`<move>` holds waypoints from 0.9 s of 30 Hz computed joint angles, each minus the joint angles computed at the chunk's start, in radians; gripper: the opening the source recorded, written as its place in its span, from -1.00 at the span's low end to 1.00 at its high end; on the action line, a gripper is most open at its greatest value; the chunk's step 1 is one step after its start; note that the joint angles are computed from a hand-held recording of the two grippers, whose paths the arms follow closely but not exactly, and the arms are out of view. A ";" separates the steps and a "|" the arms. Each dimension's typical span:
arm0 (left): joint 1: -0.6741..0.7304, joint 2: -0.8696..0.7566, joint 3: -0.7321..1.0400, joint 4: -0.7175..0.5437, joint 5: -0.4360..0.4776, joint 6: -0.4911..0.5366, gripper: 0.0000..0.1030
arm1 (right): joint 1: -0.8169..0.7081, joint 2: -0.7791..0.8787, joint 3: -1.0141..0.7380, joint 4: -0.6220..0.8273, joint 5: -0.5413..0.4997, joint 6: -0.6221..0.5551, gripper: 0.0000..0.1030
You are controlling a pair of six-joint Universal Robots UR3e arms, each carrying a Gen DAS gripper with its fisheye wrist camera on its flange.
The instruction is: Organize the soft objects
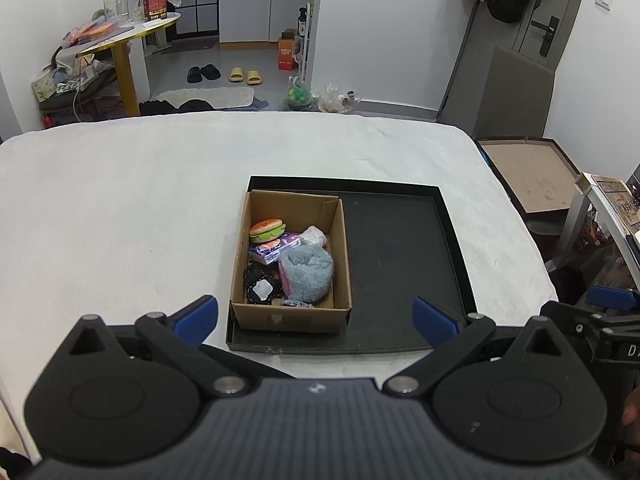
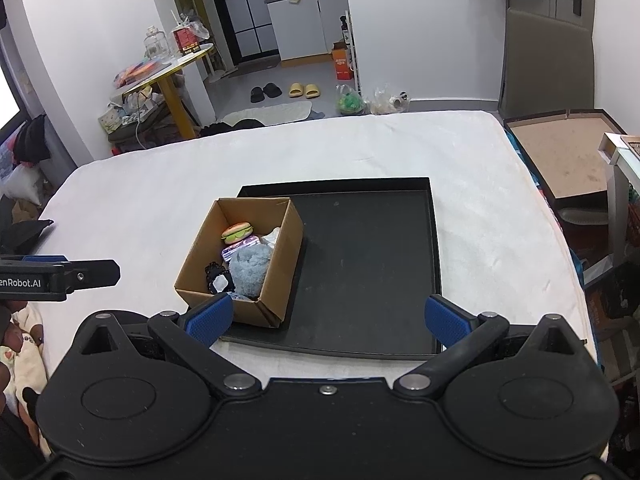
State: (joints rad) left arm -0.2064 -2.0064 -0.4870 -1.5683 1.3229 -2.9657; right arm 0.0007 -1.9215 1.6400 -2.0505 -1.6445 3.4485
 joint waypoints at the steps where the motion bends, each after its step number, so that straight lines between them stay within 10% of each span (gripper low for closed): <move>1: 0.000 0.000 0.000 -0.001 0.000 -0.001 0.99 | 0.003 0.001 -0.001 0.001 -0.002 0.000 1.00; 27: 0.008 -0.045 0.030 0.010 -0.028 0.010 0.99 | 0.011 0.041 -0.005 -0.018 -0.019 0.019 1.00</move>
